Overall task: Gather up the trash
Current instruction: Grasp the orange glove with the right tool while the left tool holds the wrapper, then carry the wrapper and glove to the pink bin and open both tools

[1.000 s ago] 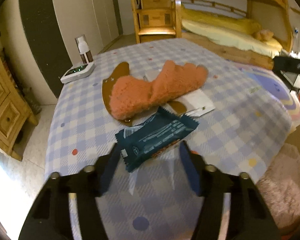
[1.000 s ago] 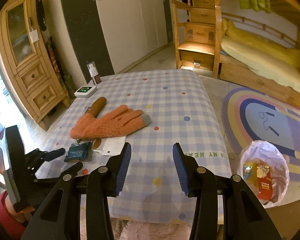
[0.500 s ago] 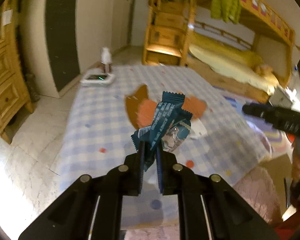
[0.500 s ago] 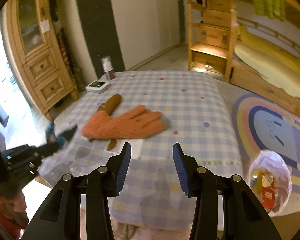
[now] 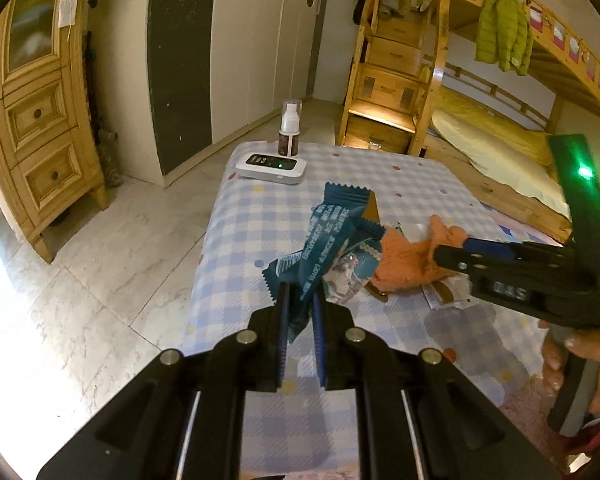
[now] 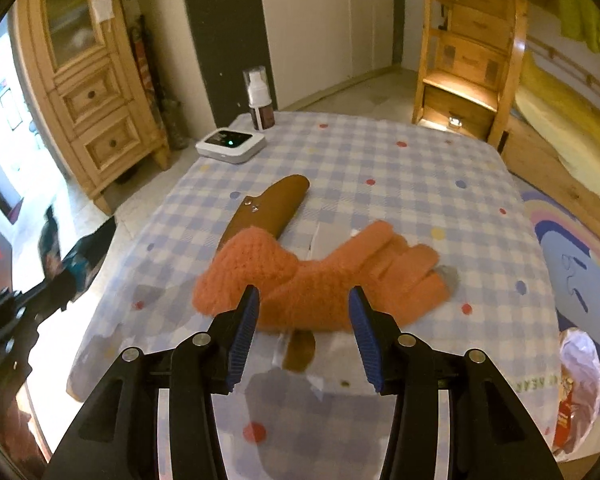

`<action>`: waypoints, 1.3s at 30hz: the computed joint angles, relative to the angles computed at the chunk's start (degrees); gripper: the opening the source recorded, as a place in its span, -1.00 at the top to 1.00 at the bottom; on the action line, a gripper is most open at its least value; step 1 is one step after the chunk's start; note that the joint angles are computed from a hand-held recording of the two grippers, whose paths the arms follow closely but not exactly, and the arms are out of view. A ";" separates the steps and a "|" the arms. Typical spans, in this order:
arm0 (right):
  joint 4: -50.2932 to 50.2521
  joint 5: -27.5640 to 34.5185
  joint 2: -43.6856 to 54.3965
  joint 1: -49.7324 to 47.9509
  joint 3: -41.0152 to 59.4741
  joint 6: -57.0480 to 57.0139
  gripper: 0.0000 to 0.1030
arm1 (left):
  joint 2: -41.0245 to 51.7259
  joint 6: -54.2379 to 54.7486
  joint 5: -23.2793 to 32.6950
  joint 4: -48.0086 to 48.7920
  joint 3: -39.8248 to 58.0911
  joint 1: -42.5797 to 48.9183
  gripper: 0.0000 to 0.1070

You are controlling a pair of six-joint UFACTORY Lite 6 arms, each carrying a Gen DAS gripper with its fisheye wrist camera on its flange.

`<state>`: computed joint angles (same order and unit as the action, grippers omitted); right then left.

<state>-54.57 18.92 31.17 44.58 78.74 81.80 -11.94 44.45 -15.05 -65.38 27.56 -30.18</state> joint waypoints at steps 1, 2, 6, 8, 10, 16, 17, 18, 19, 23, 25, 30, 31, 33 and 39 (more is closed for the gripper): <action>4.99 0.73 2.35 -0.06 2.94 -4.73 0.07 | 0.21 -0.67 0.05 0.87 0.01 0.26 0.83; 7.70 1.47 3.54 -0.13 4.26 -7.31 0.06 | 0.65 -1.96 0.06 2.26 0.04 0.36 0.83; 13.02 1.77 5.98 -0.57 6.12 -10.47 0.10 | 1.06 -3.90 0.22 4.15 -0.37 0.41 0.83; 9.73 0.85 4.70 -0.46 4.22 -6.59 0.37 | 0.56 -3.56 0.29 3.70 -0.93 0.30 0.83; 7.79 -0.66 3.54 -0.96 2.75 -4.06 0.70 | 0.47 -3.29 0.35 3.50 -1.12 0.49 0.83; -9.84 -1.12 -3.30 -2.23 -0.95 12.66 0.87 | 0.01 4.89 0.10 -3.36 0.54 0.54 0.83; -11.94 -1.47 -5.45 -2.74 -1.71 14.40 0.88 | -0.35 7.27 -0.25 -5.33 0.88 0.41 0.83; -14.31 -1.67 -7.20 -3.06 -2.57 16.53 0.88 | -1.37 11.80 -0.65 -9.38 1.58 0.03 0.83; -19.07 -1.59 -11.34 -3.37 -4.57 20.73 0.88 | -1.92 13.93 -0.70 -11.08 2.09 -0.05 0.83; -26.42 -0.23 -22.68 -3.79 -10.90 26.49 0.88 | -3.51 22.33 -1.81 -18.61 4.68 -2.22 0.83; -26.79 -0.87 -27.75 -4.59 -14.80 26.29 0.88 | -3.31 24.01 -1.63 -20.60 6.15 -4.12 0.83; -24.90 -3.79 -38.06 -7.39 -25.84 26.45 0.88 | 0.14 20.99 0.60 -19.57 10.00 -9.29 0.83; -24.11 -3.91 -39.82 -7.71 -27.54 25.93 0.88 | 1.28 19.89 0.95 -19.05 10.99 -10.56 0.83; -22.80 -3.40 -45.54 -8.72 -33.81 25.88 0.88 | 4.62 18.72 0.22 -18.77 13.80 -14.05 0.83; -9.54 -1.50 -62.50 -13.84 -48.73 14.62 0.88 | 18.91 22.18 -1.01 -22.49 26.87 -23.32 0.83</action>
